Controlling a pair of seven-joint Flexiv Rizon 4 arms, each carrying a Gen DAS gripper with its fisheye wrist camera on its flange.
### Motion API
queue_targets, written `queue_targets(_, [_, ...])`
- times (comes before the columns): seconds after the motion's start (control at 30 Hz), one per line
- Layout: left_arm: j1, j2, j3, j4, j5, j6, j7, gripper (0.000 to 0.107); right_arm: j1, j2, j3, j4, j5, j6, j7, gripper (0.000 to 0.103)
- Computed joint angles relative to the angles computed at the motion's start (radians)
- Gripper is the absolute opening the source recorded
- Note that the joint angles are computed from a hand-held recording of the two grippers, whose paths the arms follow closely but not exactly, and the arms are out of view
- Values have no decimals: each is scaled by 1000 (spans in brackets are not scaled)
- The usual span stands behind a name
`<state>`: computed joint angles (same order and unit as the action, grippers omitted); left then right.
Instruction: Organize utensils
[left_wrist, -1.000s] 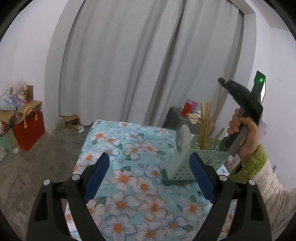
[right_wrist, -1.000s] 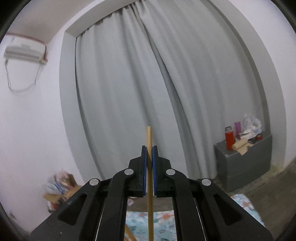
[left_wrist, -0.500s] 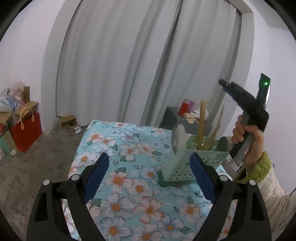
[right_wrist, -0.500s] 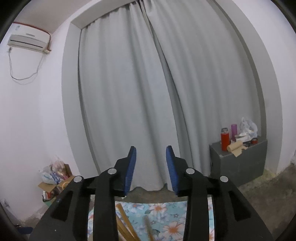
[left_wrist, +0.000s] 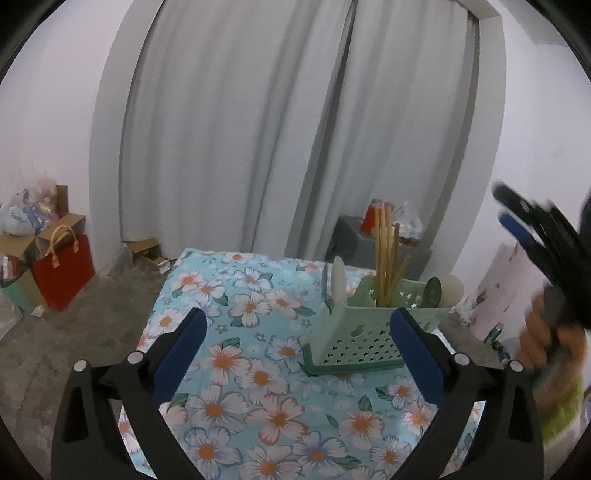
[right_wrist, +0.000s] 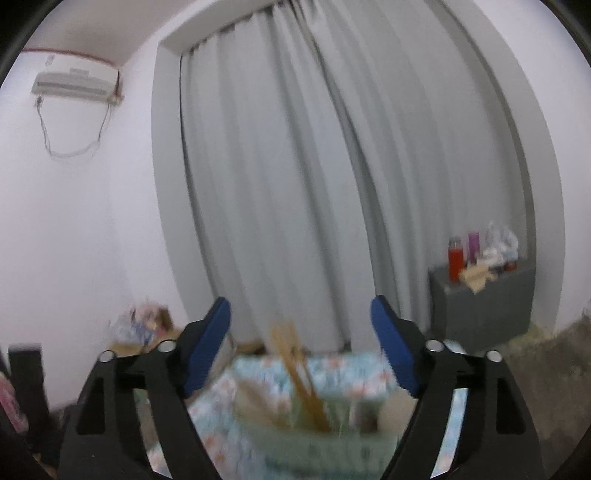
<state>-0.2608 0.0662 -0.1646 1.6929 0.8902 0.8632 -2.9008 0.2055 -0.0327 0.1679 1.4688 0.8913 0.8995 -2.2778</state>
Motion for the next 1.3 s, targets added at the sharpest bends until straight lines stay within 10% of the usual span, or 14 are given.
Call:
queue_targets(0.33, [-98, -104, -30, -153, -21, -299, -8, 97, 7, 132, -33, 210, -256, -122, 157, 94])
queue_targets(0.53, [-214, -196, -19, -306, 51, -609, -17, 97, 18, 129, -23, 282, -457, -28, 287, 95])
queue_targets(1.3, [-303, -302, 84, -444, -75, -684, 73, 97, 42, 125, -22, 404, -742, 108, 434, 95])
